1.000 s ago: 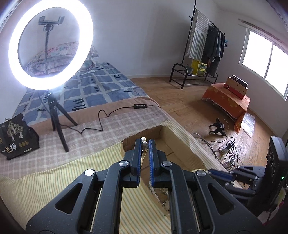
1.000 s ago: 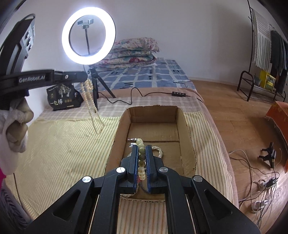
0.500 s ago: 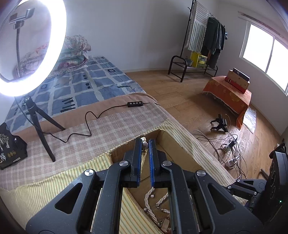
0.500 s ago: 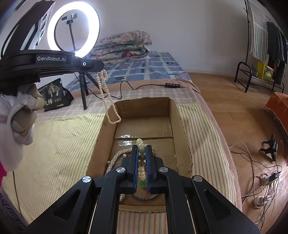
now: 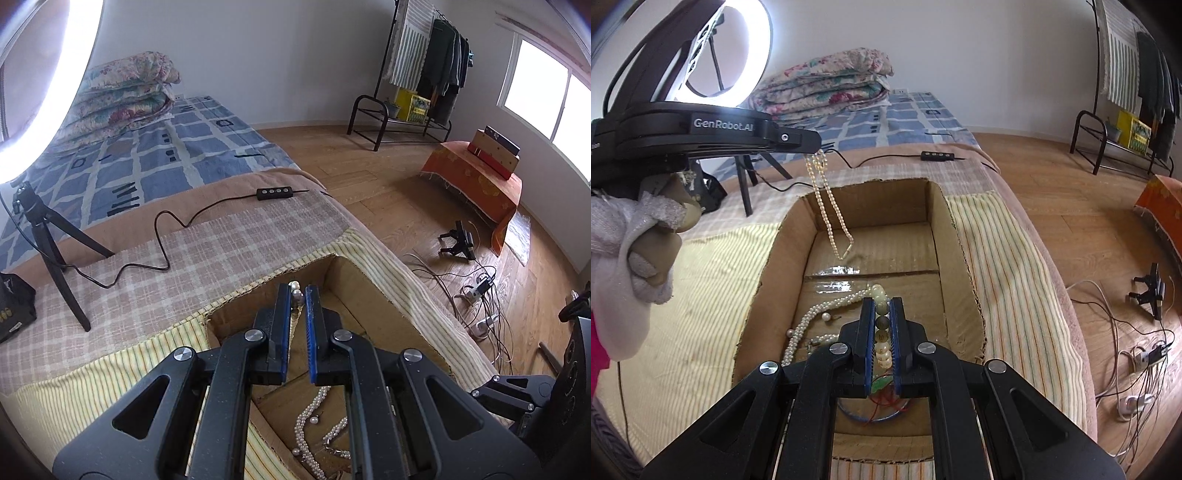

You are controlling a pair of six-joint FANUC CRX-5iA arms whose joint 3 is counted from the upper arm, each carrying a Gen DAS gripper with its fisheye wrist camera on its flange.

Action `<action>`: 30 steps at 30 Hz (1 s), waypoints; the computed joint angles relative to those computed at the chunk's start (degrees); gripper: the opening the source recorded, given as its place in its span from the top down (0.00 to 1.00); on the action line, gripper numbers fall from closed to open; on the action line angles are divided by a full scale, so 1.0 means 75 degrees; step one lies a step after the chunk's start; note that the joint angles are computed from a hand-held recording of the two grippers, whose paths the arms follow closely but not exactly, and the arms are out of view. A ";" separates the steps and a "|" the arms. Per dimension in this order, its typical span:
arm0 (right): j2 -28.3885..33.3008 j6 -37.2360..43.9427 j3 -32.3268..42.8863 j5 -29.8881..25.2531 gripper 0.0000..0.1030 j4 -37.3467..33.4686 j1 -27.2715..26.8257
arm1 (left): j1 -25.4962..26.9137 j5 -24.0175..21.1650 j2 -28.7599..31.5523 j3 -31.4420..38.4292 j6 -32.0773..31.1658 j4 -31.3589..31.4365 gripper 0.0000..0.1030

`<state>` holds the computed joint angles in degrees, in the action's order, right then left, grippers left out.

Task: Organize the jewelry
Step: 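Lower both grippers into the box and open them to release the jewelry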

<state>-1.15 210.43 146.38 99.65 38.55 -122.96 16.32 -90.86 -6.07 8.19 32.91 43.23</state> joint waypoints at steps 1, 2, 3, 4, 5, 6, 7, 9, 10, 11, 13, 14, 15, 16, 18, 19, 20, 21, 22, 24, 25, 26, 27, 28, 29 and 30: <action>0.0006 0.0008 0.0023 -0.0020 0.94 -0.0032 -0.0024 | -0.0034 0.0024 0.0006 -0.0012 0.0020 -0.0024 0.95; 0.0003 0.0022 0.0034 -0.0022 0.94 -0.0063 -0.0043 | -0.0051 0.0031 0.0011 -0.0019 0.0030 -0.0035 0.95; 0.0004 0.0030 0.0048 -0.0032 0.94 -0.0082 -0.0067 | -0.0067 0.0027 0.0016 -0.0036 0.0034 -0.0036 0.95; 0.0003 0.0031 0.0058 -0.0045 0.94 -0.0105 -0.0087 | -0.0072 0.0010 0.0019 -0.0042 0.0028 -0.0033 0.95; 0.0010 0.0018 0.0074 -0.0068 0.94 -0.0124 -0.0100 | -0.0074 -0.0001 0.0020 -0.0049 0.0015 -0.0027 0.95; 0.0007 0.0015 0.0076 -0.0079 0.94 -0.0139 -0.0106 | -0.0075 -0.0005 0.0015 -0.0060 -0.0001 -0.0027 0.95; -0.0016 0.0033 0.0057 -0.0073 0.94 -0.0153 -0.0118 | -0.0075 0.0001 0.0004 -0.0069 -0.0015 -0.0040 0.95; -0.0053 0.0106 0.0026 -0.0069 0.94 -0.0218 -0.0139 | -0.0082 0.0006 -0.0005 -0.0071 -0.0018 -0.0048 0.95; -0.0085 0.0136 -0.0004 -0.0054 0.94 -0.0228 -0.0148 | -0.0078 0.0009 -0.0007 -0.0077 -0.0012 -0.0033 0.95; -0.0111 0.0173 -0.0033 -0.0033 0.93 -0.0230 -0.0136 | -0.0080 0.0014 -0.0009 -0.0082 -0.0009 -0.0025 0.95; -0.0159 0.0228 -0.0094 0.0019 0.82 -0.0228 -0.0133 | -0.0085 -0.0001 -0.0005 -0.0061 0.0006 -0.0057 0.95; -0.0181 0.0239 -0.0141 0.0064 0.79 -0.0169 -0.0093 | -0.0081 0.0001 -0.0014 -0.0068 0.0004 -0.0063 0.95; -0.0187 0.0226 -0.0163 0.0074 0.79 -0.0134 -0.0070 | -0.0068 0.0006 -0.0018 -0.0067 -0.0002 -0.0057 0.95; -0.0199 0.0219 -0.0194 0.0084 0.79 -0.0125 -0.0065 | -0.0070 0.0015 -0.0011 -0.0061 0.0000 -0.0046 0.95; -0.0218 0.0227 -0.0267 0.0129 0.79 -0.0076 -0.0038 | -0.0037 0.0002 -0.0005 -0.0038 -0.0016 -0.0049 0.95; -0.0238 0.0234 -0.0315 0.0163 0.79 -0.0040 -0.0013 | -0.0029 0.0009 -0.0011 -0.0034 -0.0021 -0.0050 0.95; -0.0260 0.0251 -0.0373 0.0199 0.79 -0.0006 0.0012 | 0.0012 -0.0010 0.0002 -0.0003 -0.0030 -0.0031 0.95; -0.0288 0.0276 -0.0443 0.0244 0.79 0.0031 0.0044 | 0.0054 -0.0034 0.0008 0.0019 -0.0034 -0.0005 0.95; -0.0307 0.0296 -0.0491 0.0277 0.79 0.0067 0.0074 | 0.0125 -0.0081 0.0017 0.0055 -0.0053 0.0032 0.95; -0.0372 0.0344 -0.0650 0.0385 0.79 0.0166 0.0159 | 0.0239 -0.0160 0.0008 0.0112 -0.0080 0.0097 0.95; -0.0407 0.0375 -0.0735 0.0440 0.79 0.0218 0.0202 | 0.0316 -0.0212 -0.0012 0.0133 -0.0108 0.0138 0.95; -0.0445 0.0408 -0.0818 0.0488 0.79 0.0261 0.0235 | 0.0398 -0.0276 -0.0034 0.0160 -0.0131 0.0180 0.95; -0.0495 0.0454 -0.0934 0.0565 0.79 0.0326 0.0283 | 0.0468 -0.0330 -0.0053 0.0184 -0.0152 0.0225 0.95; -0.0550 0.0494 -0.1061 0.0649 0.79 0.0407 0.0346 | 0.0568 -0.0402 -0.0087 0.0203 -0.0193 0.0291 0.95; -0.0583 0.0520 -0.1143 0.0699 0.79 0.0461 0.0390 | 0.0626 -0.0441 -0.0104 0.0220 -0.0215 0.0330 0.95; -0.0633 0.0564 -0.1265 0.0773 0.79 0.0533 0.0448 | 0.0727 -0.0506 -0.0119 0.0256 -0.0252 0.0406 0.95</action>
